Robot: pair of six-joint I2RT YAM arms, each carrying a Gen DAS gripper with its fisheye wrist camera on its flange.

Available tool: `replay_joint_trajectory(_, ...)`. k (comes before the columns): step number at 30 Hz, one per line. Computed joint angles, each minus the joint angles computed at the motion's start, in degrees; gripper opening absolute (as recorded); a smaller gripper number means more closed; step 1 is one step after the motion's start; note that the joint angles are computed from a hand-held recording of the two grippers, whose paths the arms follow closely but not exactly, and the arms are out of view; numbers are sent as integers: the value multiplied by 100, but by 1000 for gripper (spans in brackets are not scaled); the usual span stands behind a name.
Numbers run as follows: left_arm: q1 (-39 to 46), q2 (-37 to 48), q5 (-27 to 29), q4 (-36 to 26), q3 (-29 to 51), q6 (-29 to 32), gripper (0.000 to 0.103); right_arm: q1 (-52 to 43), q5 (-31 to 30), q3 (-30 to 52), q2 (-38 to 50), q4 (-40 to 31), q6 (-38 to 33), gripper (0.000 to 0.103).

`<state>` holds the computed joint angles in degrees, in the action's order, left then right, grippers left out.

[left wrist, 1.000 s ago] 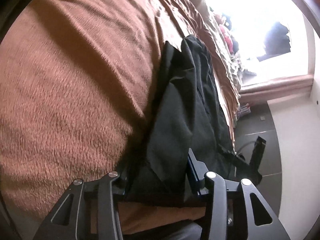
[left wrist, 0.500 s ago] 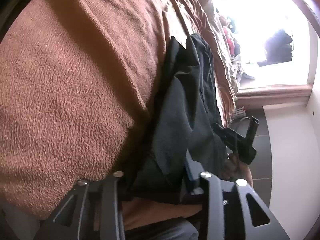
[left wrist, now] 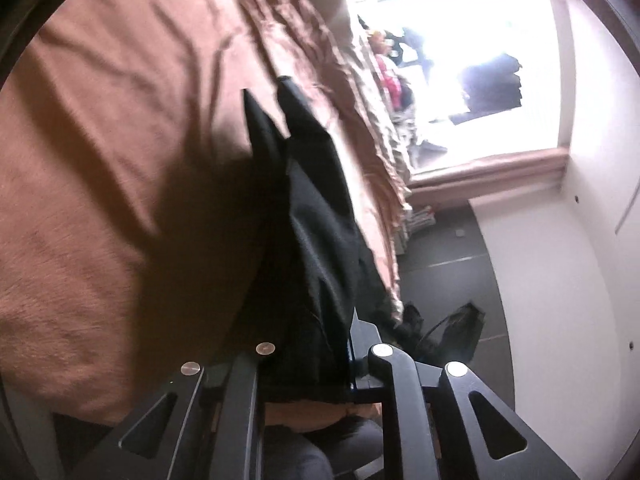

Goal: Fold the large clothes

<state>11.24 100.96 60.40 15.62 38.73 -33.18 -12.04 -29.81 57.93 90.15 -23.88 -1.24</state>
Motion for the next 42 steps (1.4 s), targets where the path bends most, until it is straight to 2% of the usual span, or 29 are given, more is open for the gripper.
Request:
replay_joint_trajectory(8,-550,-818,-124,315,-34,-492,13,-391,-321,-1425,-825,533,-232,11)
replay_joint_trajectory(11,-865,-1078,-268,349,41,-645,13,-412,-206,-1903,-991,755,-342,11)
replay_joint_trajectory(15,-1473,-1159,-645,199,405,-668,12,-152,206,-2230,-535,1539,-66,10)
replay_joint_trajectory(17,-1749,-1248,-830,73,519,-618,12,-195,113,-2251,-379,1747,1,10)
replay_joint_trajectory(20,-2159,-1294,-1044,-58,779,-618,12,-357,-154,-2131,-196,1688,-50,10)
replay_joint_trajectory(23,-2475,-1211,-1220,-248,1122,-527,12,-721,-533,-2210,-459,1310,-309,11)
replay_joint_trajectory(27,-2923,-1009,-1469,-536,1659,-448,12,-1643,-1584,-1995,-543,610,-739,11)
replay_joint_trajectory(30,-3193,-917,-1623,-776,1931,-290,12,-2328,-2123,-1756,-503,40,-1196,11)
replay_joint_trajectory(34,-3671,-560,-1896,-1069,2500,-190,12,-3356,-2744,-1131,-278,-1177,-2240,11)
replay_joint_trajectory(37,-3967,-197,-2031,-1281,2932,-79,12,-4069,-3111,-788,-167,-1798,-2974,12)
replay_joint_trajectory(38,-4097,-10,-2072,-1381,3143,-60,12,-4276,-3186,-695,-122,-2030,-3216,21)
replay_joint_trajectory(39,-4189,163,-2093,-1478,3347,-50,12,-4512,-3265,-527,16,-2249,-3468,41)
replay_joint_trajectory(40,-4283,329,-2119,-1564,3534,-30,12,-4682,-3335,-428,137,-2344,-3619,54)
replay_joint_trajectory(41,-4366,460,-2149,-1632,3680,-10,12,-4871,-3394,-440,178,-2494,-3851,71)
replay_joint_trajectory(42,-4432,645,-2159,-1727,3886,32,12,-5062,-3447,-354,356,-2482,-3932,71)
